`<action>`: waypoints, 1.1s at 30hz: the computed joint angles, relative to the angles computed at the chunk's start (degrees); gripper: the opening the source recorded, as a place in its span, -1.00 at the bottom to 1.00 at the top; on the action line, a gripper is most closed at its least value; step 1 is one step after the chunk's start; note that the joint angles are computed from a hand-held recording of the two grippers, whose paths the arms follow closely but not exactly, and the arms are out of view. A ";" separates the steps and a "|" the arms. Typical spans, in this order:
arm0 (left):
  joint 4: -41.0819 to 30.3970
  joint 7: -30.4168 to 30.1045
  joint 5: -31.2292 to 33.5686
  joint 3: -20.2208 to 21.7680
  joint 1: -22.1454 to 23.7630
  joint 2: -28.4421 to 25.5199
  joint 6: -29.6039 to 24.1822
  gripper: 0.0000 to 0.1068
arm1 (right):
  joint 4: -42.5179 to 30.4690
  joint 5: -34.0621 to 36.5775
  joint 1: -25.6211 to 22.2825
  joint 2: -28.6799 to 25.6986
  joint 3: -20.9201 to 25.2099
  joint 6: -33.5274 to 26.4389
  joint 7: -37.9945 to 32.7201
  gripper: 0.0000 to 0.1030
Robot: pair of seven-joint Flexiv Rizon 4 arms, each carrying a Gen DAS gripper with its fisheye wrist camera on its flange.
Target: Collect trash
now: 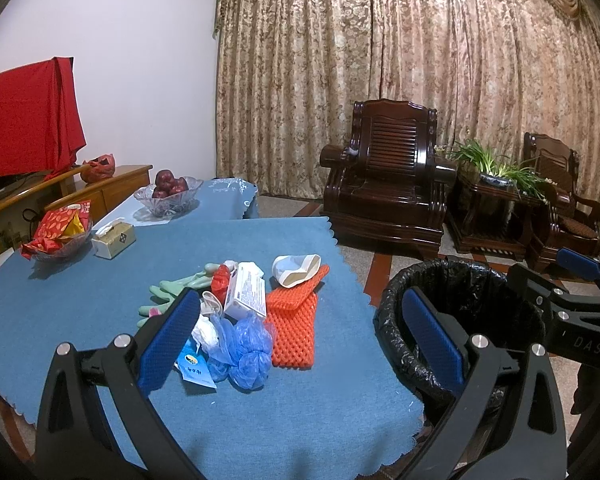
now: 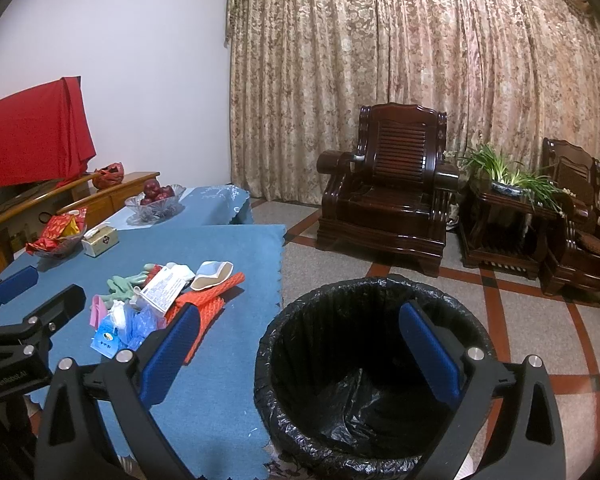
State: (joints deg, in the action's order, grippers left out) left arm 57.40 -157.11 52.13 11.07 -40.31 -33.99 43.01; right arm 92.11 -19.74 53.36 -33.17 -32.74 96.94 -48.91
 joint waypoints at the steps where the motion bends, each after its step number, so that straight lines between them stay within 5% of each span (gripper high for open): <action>1: 0.09 -0.07 0.06 0.03 0.00 0.05 0.04 0.84 | 0.14 0.06 -0.03 -0.08 -0.03 0.20 -0.02 0.89; 21: 3.28 -3.16 1.22 0.46 -0.08 0.45 1.52 0.84 | 0.16 2.64 1.63 -2.97 -0.92 1.84 -0.42 0.89; 33: 4.84 -5.55 1.97 0.40 1.29 2.33 -2.67 0.84 | -8.07 -1.44 -5.31 -5.03 9.80 -2.78 -1.30 0.89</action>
State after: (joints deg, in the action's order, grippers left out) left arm 62.24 -162.66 54.09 11.47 -39.02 -31.65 40.34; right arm 84.04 -21.18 48.05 -38.20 -22.94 94.15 -50.21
